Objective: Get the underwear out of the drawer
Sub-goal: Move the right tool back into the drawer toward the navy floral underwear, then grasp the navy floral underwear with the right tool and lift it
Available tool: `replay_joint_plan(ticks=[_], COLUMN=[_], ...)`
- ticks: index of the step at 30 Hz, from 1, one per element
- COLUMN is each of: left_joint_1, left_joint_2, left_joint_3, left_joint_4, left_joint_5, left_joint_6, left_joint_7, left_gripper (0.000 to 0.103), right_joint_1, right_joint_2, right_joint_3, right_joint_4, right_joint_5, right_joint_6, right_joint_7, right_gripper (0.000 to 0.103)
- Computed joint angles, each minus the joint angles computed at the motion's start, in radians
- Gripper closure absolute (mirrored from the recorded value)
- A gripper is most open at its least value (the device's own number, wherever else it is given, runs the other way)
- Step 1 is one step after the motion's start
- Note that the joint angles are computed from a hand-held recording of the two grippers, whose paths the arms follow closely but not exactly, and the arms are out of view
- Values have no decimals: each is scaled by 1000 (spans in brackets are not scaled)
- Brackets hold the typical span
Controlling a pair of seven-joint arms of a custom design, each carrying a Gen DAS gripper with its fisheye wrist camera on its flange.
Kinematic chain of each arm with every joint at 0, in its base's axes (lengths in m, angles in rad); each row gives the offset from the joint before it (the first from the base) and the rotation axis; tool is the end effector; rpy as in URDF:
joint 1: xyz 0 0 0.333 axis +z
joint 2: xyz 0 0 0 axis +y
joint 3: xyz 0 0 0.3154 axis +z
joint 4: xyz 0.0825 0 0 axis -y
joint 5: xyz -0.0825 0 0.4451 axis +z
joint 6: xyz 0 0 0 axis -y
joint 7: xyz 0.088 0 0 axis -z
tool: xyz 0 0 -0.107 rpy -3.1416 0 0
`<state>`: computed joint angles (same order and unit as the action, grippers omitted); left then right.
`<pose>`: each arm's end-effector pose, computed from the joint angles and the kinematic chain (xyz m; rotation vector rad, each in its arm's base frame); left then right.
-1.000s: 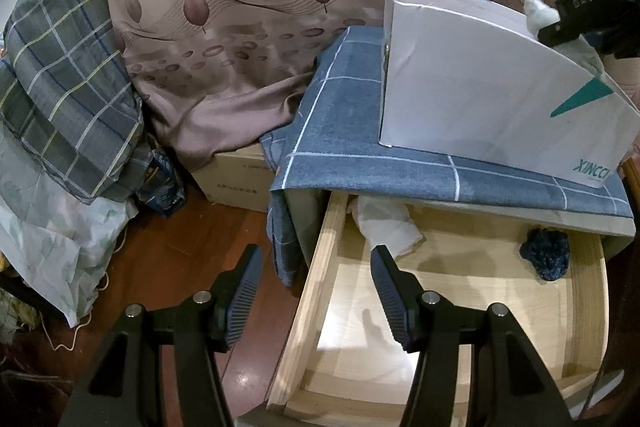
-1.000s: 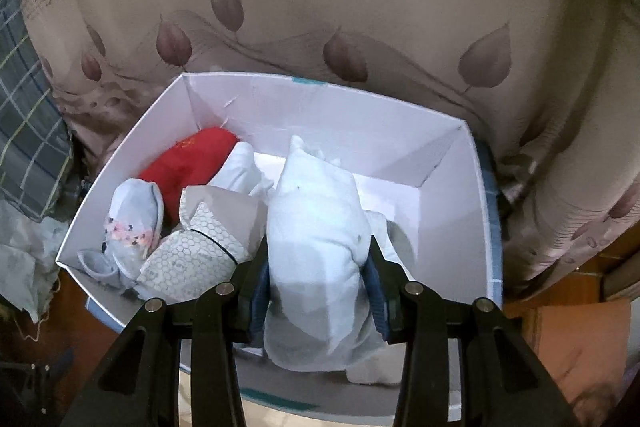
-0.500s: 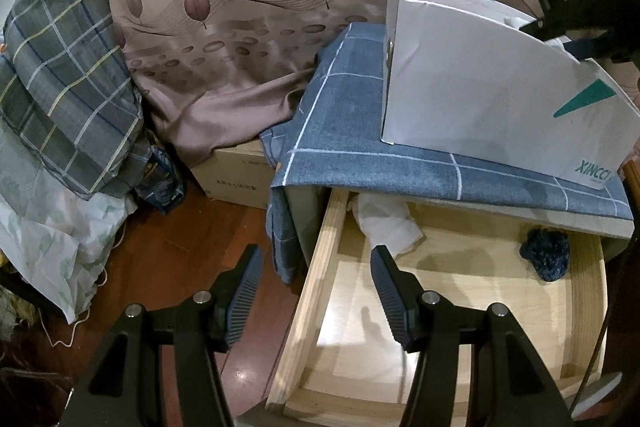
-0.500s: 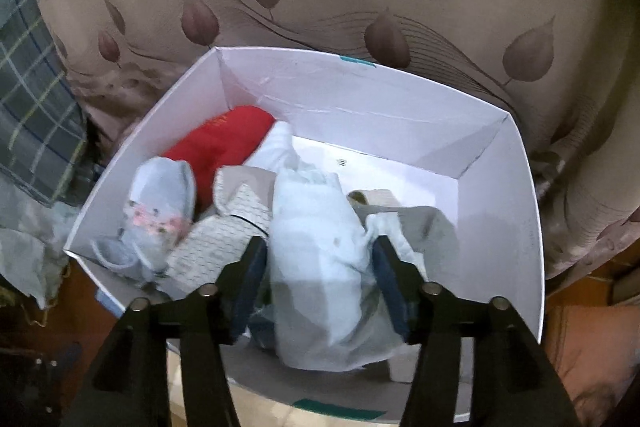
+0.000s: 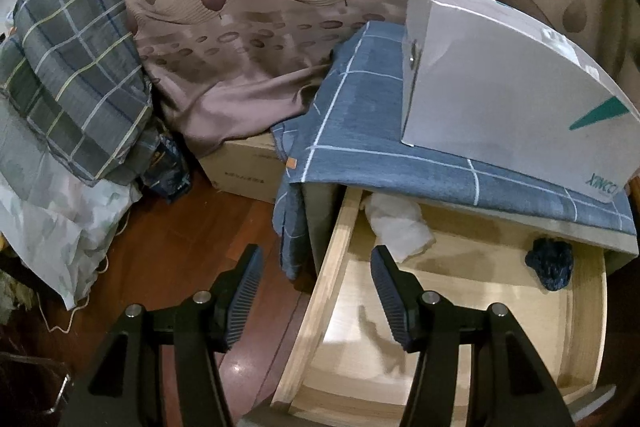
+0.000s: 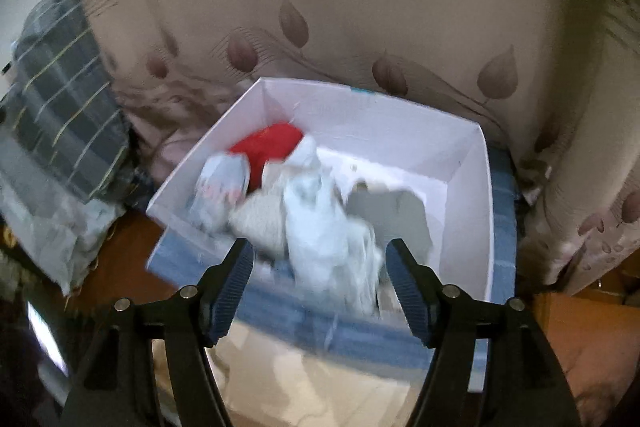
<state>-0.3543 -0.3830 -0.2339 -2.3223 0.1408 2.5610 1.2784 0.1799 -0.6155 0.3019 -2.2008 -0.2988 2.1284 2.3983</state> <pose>0.4431 -0.3081 0.5311 -1.4717 2.2212 -0.6926 0.4088 0.2346 0.6573 -1.5947 2.0738 -0.7236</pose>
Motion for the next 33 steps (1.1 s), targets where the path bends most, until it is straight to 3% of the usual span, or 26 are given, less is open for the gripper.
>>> replay_joint_plan(ticks=[5,8,11,23,33], left_joint_1=[15,22,27,38,36], left_joint_2=[-4,-3,5,27,32], left_joint_3=[-2,1,7,-4,-5], left_joint_4=[0,2,9,28,32], left_joint_5=[11,8,-1,32,42], left_joint_6=[-3,-12,-28,-56,-63], left_joint_7=[-35,-61,-79,-103,-99], left_gripper=[46,46,46,46,46], right_joint_1=[76,117,129,89,79], right_joint_2=[-159,-226,-247,-78,72], right_joint_3=[0,-9,-13,-7,-6], right_joint_4=[-164,-267,-343,-427,-403], right_joint_5=[68,140,188,79,-74], right_joint_6=[-40,-81,-105,-29,-46], right_joint_7=[-53,-84,-94,-153,-156], right_gripper=[40,52,57,60,60])
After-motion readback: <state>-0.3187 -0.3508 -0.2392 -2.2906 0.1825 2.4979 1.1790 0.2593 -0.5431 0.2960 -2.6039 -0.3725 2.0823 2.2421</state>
